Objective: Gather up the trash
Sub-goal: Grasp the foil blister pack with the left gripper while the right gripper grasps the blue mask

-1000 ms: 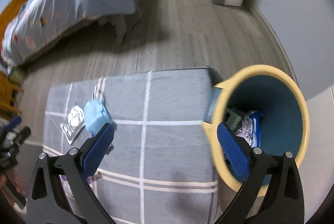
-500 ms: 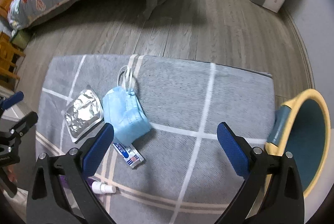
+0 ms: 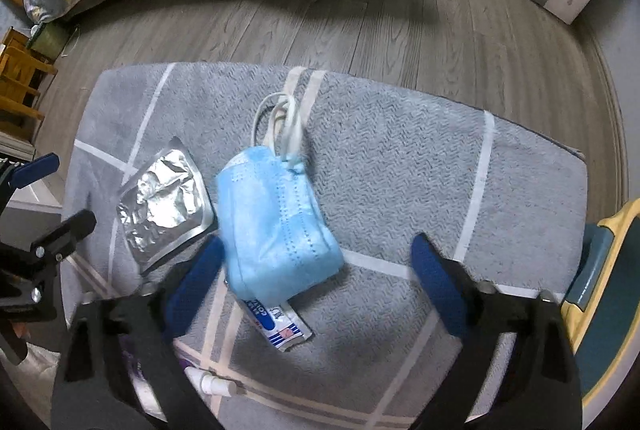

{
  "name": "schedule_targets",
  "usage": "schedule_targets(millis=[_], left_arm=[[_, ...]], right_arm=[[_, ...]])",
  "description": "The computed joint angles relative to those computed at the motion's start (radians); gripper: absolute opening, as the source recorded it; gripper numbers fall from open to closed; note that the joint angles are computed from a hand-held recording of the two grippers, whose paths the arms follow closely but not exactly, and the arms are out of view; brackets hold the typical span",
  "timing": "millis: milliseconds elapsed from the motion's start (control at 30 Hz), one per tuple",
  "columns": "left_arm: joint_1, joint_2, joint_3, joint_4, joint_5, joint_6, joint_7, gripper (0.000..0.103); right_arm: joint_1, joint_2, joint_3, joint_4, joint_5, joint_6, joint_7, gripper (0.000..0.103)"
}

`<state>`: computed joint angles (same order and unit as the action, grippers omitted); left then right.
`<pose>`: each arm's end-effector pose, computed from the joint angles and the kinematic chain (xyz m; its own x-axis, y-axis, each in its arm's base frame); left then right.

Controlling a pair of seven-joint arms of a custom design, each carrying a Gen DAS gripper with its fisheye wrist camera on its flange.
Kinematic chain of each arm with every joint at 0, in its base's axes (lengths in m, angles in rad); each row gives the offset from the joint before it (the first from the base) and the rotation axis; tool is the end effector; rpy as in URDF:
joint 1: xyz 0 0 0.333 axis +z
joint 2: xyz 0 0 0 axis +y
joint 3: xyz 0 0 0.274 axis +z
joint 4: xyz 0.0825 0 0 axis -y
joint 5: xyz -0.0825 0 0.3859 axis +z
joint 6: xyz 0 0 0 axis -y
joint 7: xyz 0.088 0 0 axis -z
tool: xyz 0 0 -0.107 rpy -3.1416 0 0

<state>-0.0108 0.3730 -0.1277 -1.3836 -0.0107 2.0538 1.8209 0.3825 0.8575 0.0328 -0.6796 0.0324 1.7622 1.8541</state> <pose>0.6813 -0.0820 0.4931 -0.3584 -0.9334 -0.0178 -0.8887 0.3470 -0.2998 0.6932 0.2960 0.4610 0.1259 -0.9851 -0.1172 -0.9749 -0.1010 -0.1983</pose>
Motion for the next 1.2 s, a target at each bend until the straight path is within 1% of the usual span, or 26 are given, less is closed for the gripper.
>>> schedule_targets(millis=[33,67,100,133,167,200,300,500,567,600,633,700,767,867,900,933,1033,1067,1133,1200], left_arm=[[-0.005,0.002,-0.001,-0.001,0.01,0.0,0.006,0.096],[-0.008,0.004,-0.001,-0.002,0.016,0.002,0.009,0.096],[-0.011,0.005,-0.002,-0.003,0.02,0.003,0.012,0.096],[-0.014,0.007,-0.003,-0.002,0.023,0.005,0.015,0.096],[-0.015,0.009,-0.004,-0.002,0.024,0.007,0.015,0.096],[-0.016,0.011,-0.005,-0.002,0.022,0.01,0.016,0.096],[-0.021,0.024,-0.008,0.005,0.019,0.012,0.016,0.096],[-0.043,0.044,-0.019,-0.005,0.033,0.022,0.056,0.096],[-0.05,0.043,-0.022,-0.018,0.038,0.023,0.072,0.096],[-0.053,0.047,-0.023,-0.016,0.039,0.018,0.078,0.096],[-0.055,0.05,-0.023,-0.016,0.04,0.014,0.084,0.096],[-0.054,0.055,-0.026,-0.013,0.024,0.018,0.087,0.097],[-0.056,0.058,-0.025,-0.008,0.02,0.021,0.08,0.097],[-0.056,0.06,-0.027,-0.008,0.016,0.024,0.094,0.097],[-0.056,0.059,-0.028,-0.011,0.013,0.026,0.097,0.097],[-0.054,0.056,-0.031,-0.013,0.005,0.027,0.107,0.097],[-0.064,0.087,-0.03,0.025,0.015,0.017,0.116,0.098],[-0.064,0.08,-0.032,0.014,0.012,0.024,0.117,0.098],[-0.066,0.084,-0.031,0.018,0.01,0.024,0.116,0.098],[-0.067,0.089,-0.031,0.026,0.011,0.016,0.118,0.098]], right_arm=[[-0.004,0.032,0.002,0.052,0.005,-0.029,0.002,0.073],[-0.01,0.044,0.004,0.07,0.013,-0.043,0.008,0.069],[-0.02,0.034,0.008,0.052,0.026,-0.041,0.013,0.06],[-0.027,0.004,0.011,0.0,0.037,-0.016,0.016,0.052],[-0.036,-0.043,0.013,-0.08,0.045,0.03,0.016,0.049],[-0.046,-0.07,0.016,-0.126,0.055,0.053,0.017,0.047],[-0.061,-0.079,0.022,-0.14,0.072,0.059,0.024,0.044],[-0.055,-0.081,0.019,-0.139,0.06,0.054,0.008,0.044],[-0.049,-0.076,0.017,-0.131,0.049,0.051,-0.004,0.047],[-0.049,-0.073,0.02,-0.128,0.052,0.051,-0.008,0.056],[-0.049,-0.051,0.023,-0.093,0.055,0.035,-0.013,0.069],[-0.024,-0.003,0.002,-0.006,0.015,-0.014,-0.014,0.078],[-0.02,0.031,-0.003,0.048,0.004,-0.035,-0.025,0.078],[-0.026,-0.013,-0.004,-0.03,0.01,0.012,-0.009,0.077],[-0.029,-0.016,-0.004,-0.038,0.011,0.02,-0.007,0.075],[-0.033,-0.015,-0.002,-0.037,0.014,0.021,-0.007,0.069],[-0.039,0.016,-0.002,0.01,0.016,0.009,-0.002,0.065],[-0.04,0.016,-0.003,0.009,0.015,0.01,-0.005,0.064],[-0.036,0.018,-0.006,0.012,0.007,0.01,-0.011,0.059],[-0.032,0.054,-0.008,0.073,-0.001,-0.016,-0.023,0.058]])
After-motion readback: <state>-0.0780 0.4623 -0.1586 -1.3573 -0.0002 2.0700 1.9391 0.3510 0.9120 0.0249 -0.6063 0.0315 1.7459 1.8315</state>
